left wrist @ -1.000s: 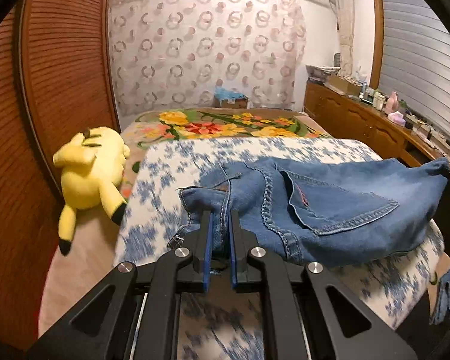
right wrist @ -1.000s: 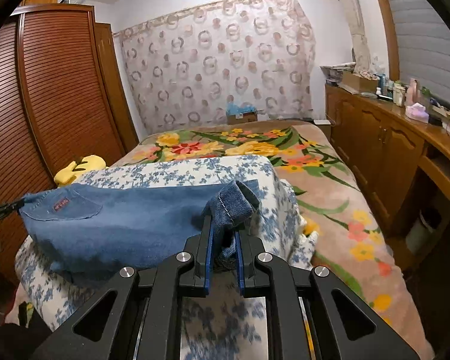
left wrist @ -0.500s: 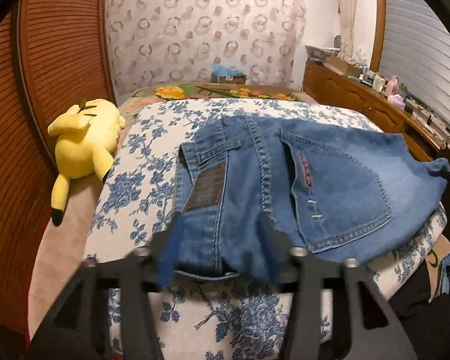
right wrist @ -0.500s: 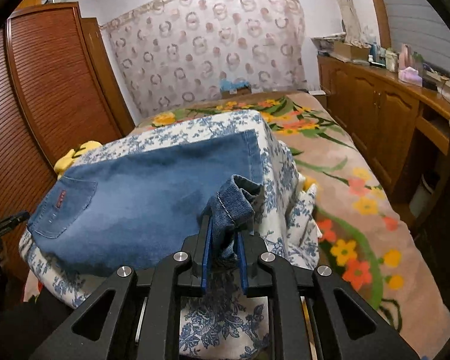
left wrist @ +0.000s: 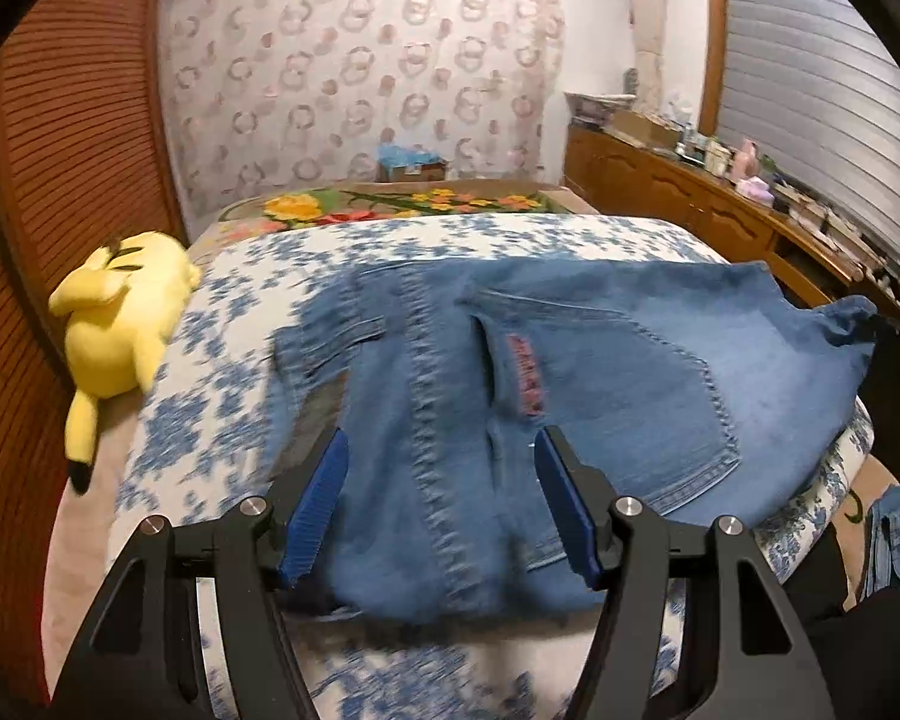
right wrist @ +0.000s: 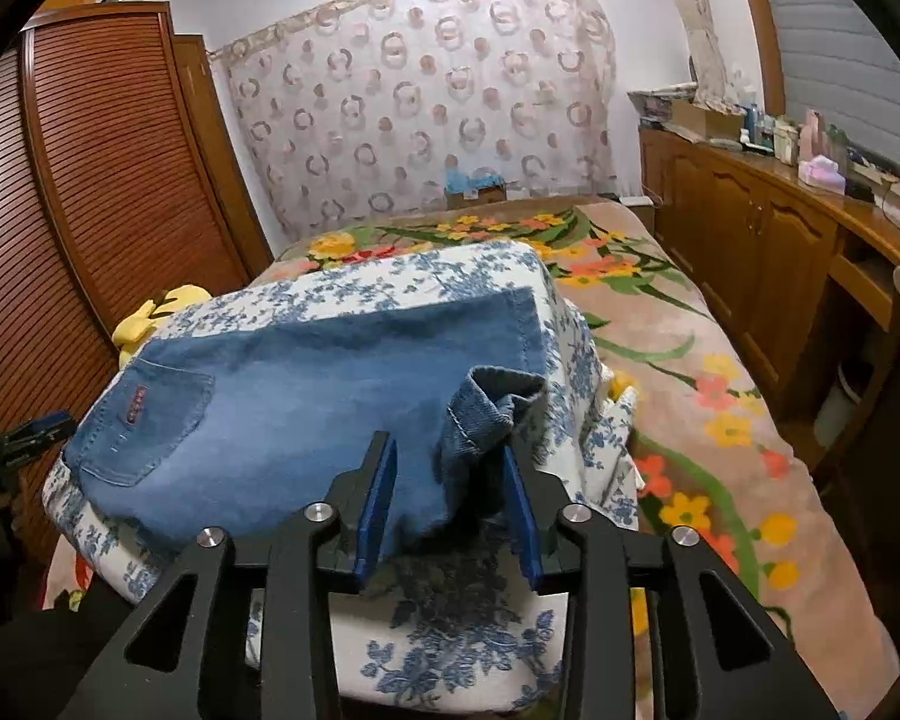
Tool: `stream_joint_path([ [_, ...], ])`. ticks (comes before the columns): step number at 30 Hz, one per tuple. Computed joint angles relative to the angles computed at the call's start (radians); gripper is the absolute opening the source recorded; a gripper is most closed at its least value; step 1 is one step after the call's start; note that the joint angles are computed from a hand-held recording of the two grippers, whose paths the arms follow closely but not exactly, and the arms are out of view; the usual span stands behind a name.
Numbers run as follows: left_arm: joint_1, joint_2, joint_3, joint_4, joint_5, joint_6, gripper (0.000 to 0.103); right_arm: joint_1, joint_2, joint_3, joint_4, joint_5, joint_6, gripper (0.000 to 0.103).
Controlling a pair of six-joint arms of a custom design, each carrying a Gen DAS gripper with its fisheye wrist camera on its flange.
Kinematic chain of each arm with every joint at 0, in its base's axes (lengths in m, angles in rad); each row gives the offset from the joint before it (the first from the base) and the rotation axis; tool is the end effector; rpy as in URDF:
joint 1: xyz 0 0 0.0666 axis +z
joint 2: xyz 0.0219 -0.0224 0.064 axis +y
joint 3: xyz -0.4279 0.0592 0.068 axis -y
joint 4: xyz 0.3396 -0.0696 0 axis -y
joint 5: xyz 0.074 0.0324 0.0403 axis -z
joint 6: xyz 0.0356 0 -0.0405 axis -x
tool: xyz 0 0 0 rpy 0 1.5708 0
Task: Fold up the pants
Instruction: 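Lay the jeans flat and open both grippers, smoothing the back pocket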
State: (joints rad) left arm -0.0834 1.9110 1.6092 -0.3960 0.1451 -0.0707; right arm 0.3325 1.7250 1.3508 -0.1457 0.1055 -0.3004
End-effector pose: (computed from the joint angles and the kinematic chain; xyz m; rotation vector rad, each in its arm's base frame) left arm 0.6339 -0.0586 0.3400 0.2508 2.2516 -0.1713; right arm 0.5361 0.1807 0.3643 0.0306 2.0990 0.2733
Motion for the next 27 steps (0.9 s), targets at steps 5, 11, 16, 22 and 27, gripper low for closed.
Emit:
stream_joint_path([
  [5,-0.028,0.035,0.040,-0.041,0.018,-0.013,0.065,0.003,-0.002,-0.033,0.033,0.004,0.017,0.040],
  [11,-0.050,0.065,0.059,-0.082,0.016,-0.007,0.066,0.004,0.023,-0.024,-0.010,0.035,0.007,0.040],
  [16,-0.068,0.067,0.036,-0.041,-0.021,-0.026,0.077,-0.003,0.020,-0.023,-0.047,0.085,-0.017,0.044],
  [22,-0.083,0.070,0.020,-0.001,-0.065,-0.027,0.079,0.005,0.024,-0.013,-0.101,0.091,-0.047,0.045],
  [27,-0.085,0.070,0.018,0.000,-0.067,-0.025,0.079,0.008,0.037,0.015,-0.123,0.077,-0.064,0.045],
])
